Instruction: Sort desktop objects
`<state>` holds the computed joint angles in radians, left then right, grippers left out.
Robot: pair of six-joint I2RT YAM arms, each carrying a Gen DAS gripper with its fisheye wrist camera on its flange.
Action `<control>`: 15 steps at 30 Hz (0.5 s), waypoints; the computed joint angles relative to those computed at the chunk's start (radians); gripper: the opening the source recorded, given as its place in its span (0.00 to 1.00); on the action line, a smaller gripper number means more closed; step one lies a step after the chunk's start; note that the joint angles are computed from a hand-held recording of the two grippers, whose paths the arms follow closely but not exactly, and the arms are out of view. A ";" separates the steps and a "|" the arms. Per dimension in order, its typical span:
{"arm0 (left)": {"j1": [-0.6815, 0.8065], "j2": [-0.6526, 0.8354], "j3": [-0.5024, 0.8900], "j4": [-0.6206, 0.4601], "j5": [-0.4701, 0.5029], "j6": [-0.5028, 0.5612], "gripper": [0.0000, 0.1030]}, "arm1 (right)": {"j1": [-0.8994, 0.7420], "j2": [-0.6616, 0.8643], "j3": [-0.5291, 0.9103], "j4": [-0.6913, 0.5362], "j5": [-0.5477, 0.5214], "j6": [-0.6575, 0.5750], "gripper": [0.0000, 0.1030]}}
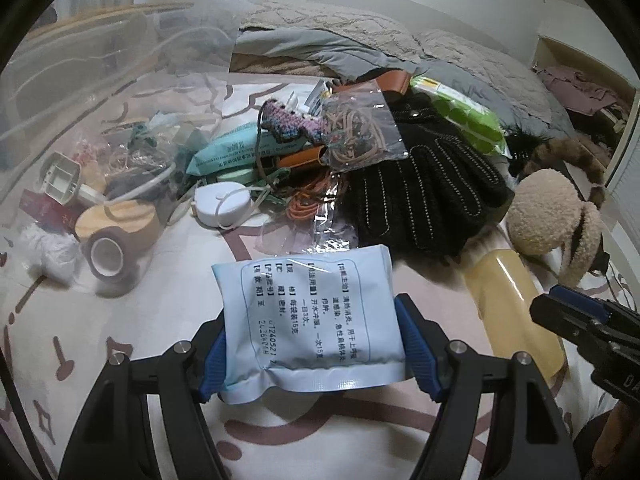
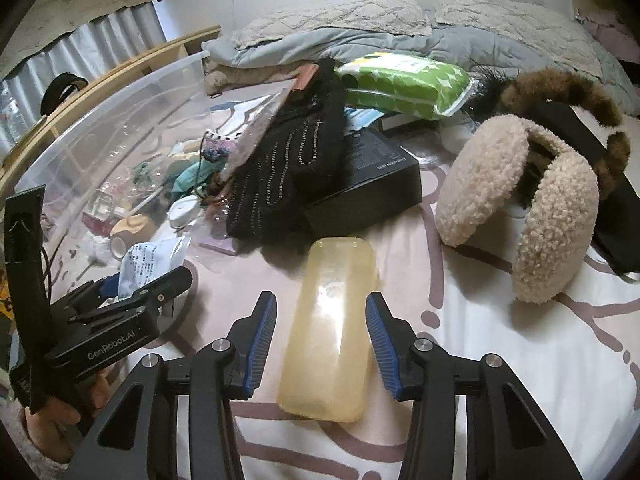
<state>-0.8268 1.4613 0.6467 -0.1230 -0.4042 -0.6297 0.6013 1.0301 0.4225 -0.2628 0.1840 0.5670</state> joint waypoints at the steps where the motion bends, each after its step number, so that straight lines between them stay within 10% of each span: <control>1: -0.004 -0.004 0.000 -0.003 -0.005 0.000 0.72 | 0.009 0.007 0.005 -0.008 0.008 0.005 0.45; 15: -0.010 0.026 -0.001 0.016 0.027 -0.002 0.72 | -0.015 0.179 0.044 0.042 0.005 0.022 0.46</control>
